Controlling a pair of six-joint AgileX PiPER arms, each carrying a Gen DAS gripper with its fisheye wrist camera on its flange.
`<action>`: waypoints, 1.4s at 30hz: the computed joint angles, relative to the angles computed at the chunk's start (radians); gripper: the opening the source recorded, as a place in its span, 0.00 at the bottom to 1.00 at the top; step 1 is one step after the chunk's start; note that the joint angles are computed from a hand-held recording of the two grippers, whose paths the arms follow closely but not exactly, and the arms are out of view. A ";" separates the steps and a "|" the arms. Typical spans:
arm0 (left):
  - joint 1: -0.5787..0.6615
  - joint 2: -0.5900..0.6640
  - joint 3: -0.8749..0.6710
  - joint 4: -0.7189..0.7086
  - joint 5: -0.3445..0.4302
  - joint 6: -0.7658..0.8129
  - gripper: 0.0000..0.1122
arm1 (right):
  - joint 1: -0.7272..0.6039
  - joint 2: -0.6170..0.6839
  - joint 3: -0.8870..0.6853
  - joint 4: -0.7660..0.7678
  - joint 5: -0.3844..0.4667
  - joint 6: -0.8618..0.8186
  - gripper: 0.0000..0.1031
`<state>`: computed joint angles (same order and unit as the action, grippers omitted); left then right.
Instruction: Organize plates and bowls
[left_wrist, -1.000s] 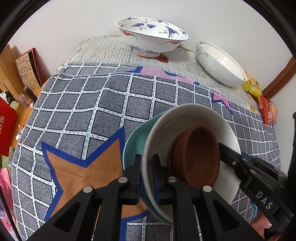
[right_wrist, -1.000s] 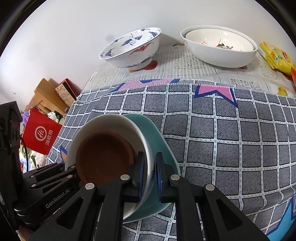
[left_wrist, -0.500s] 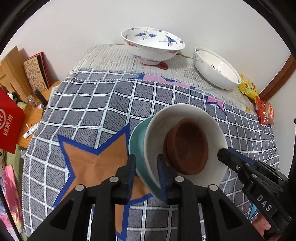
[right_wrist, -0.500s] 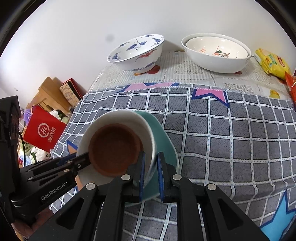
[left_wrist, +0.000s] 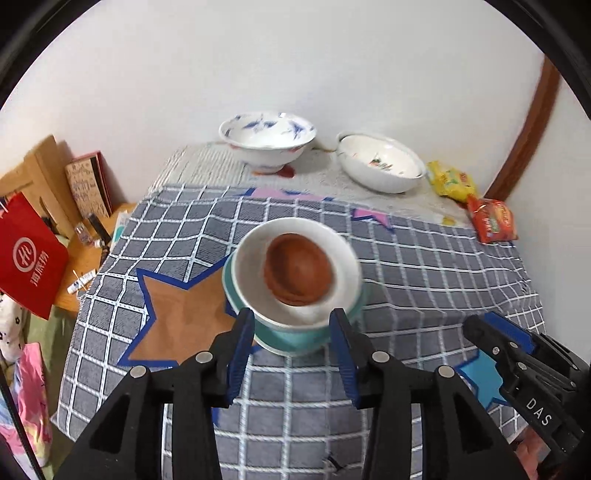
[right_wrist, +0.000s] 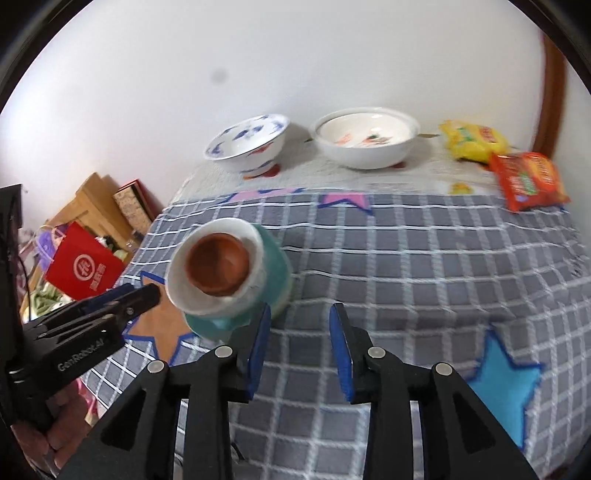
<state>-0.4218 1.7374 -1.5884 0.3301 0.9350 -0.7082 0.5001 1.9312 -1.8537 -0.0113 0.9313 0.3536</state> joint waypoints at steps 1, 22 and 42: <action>-0.033 -0.018 0.017 0.041 -0.002 -0.039 0.36 | -0.002 -0.049 0.066 -0.031 -0.024 0.026 0.37; -0.423 -0.210 0.131 0.405 0.172 -0.433 0.84 | 0.164 -0.506 0.480 -0.423 -0.026 0.322 0.82; -0.512 -0.231 0.122 0.465 0.271 -0.492 0.85 | 0.244 -0.594 0.540 -0.513 0.006 0.413 0.83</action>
<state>-0.9336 1.5063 -1.4662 0.7952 1.2061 -1.2004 0.7444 1.3373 -1.3133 -0.5247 0.9375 0.7669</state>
